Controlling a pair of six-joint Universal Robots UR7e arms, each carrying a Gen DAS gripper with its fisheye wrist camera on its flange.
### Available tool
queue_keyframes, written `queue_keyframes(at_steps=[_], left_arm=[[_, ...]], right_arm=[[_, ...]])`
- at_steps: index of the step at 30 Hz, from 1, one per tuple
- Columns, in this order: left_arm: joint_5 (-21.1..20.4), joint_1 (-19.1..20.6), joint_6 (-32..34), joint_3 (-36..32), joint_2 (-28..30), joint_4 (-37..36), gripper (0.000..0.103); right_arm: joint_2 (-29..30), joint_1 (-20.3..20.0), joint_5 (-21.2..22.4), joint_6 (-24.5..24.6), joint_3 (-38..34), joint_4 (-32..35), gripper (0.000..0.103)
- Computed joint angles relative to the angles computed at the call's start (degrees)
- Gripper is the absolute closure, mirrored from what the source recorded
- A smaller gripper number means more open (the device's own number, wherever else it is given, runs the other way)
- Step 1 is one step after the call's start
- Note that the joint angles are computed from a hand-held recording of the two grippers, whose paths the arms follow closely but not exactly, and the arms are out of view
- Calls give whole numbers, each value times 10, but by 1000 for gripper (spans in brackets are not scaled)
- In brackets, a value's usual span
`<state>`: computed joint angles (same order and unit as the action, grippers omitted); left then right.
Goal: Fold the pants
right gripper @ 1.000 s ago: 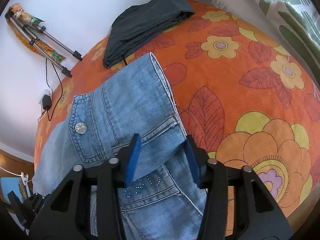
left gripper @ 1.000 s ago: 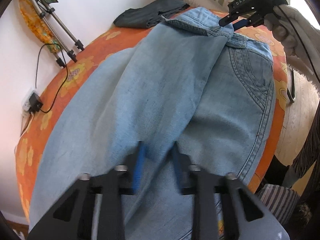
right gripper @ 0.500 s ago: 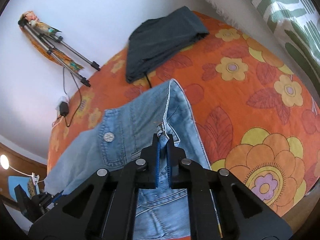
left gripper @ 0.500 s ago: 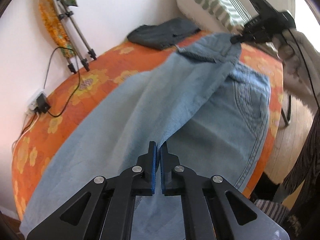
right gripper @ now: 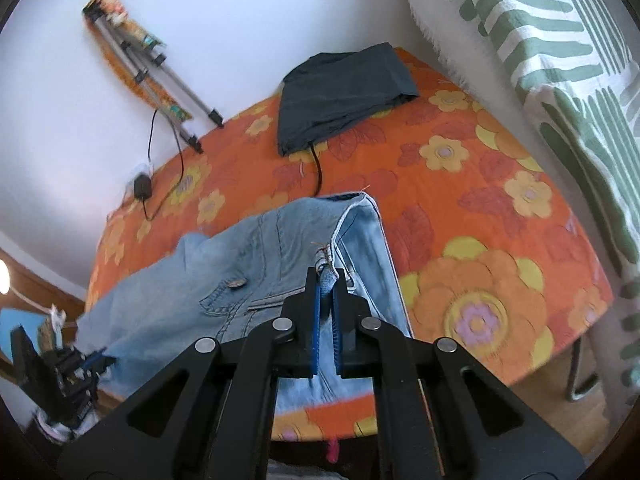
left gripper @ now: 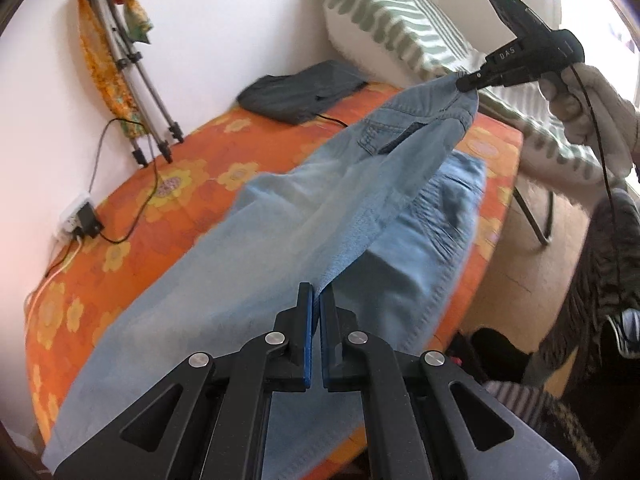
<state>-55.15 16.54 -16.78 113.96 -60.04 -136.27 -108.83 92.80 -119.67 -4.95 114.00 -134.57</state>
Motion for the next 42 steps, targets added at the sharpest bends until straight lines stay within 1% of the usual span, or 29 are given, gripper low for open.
queue_keyframes(at_steps=[3, 6, 7, 12, 14, 17, 19, 20, 21, 22, 23, 24, 25, 26, 27, 30, 33, 35, 37, 39, 42], left_arm=[[-21, -8, -8, 11, -3, 16, 101], [-36, -11, -13, 21, 3, 21, 101], [-39, -11, -18, 22, 5, 20, 101], [-50, -9, -28, 27, 16, 16, 101], [-54, -7, -29, 29, 17, 16, 101], [-51, -9, -28, 34, 20, 12, 101], [-54, -9, -34, 34, 19, 13, 96], [-63, -7, -38, 36, 13, 12, 96], [-63, -9, -45, 40, 7, 12, 95], [-60, -11, -51, 43, 2, 13, 91], [-59, -14, -57, 48, -5, 15, 88], [-56, -17, -68, 56, -17, 20, 82], [-53, -20, -77, 61, -27, 23, 80], [-49, -22, -88, 67, -37, 27, 80], [-41, -25, -106, 77, -56, 37, 80], [-24, -29, -147, 93, -97, 73, 80], [-3, -33, -194, 113, -154, 138, 80], [2, -31, -226, 122, -187, 179, 80], [9, -32, -257, 128, -211, 222, 80], [8, -30, -283, 136, -236, 261, 80], [6, -25, -301, 140, -252, 302, 80]], right_arm=[[-25, -2, -19, -5, 26, 16, 98], [-39, -24, -22, -16, 49, 16, 98], [-41, -37, -18, -16, 55, 14, 98], [-38, -65, -25, -30, 77, 2, 98], [-33, -68, -36, -34, 82, -1, 98], [-16, -54, -80, -59, 93, -28, 98], [-5, -44, -104, -67, 96, -40, 98], [-1, -40, -113, -67, 96, -44, 98], [1, -37, -118, -66, 95, -46, 97], [4, -33, -126, -67, 93, -44, 96], [8, -24, -141, -73, 91, -44, 92], [10, -16, -157, -78, 91, -52, 81], [16, -3, -185, -89, 94, -75, 76], [19, 9, -201, -101, 95, -95, 70], [19, 16, -203, -105, 93, -102, 69], [16, 37, -171, -97, 75, -90, 69], [33, 71, -148, -124, 63, -93, 69], [43, 87, -102, -130, 51, -63, 69], [55, 101, -70, -141, 46, -45, 69], [75, 122, -41, -155, 45, -32, 69], [104, 151, -5, -170, 47, -12, 69]])
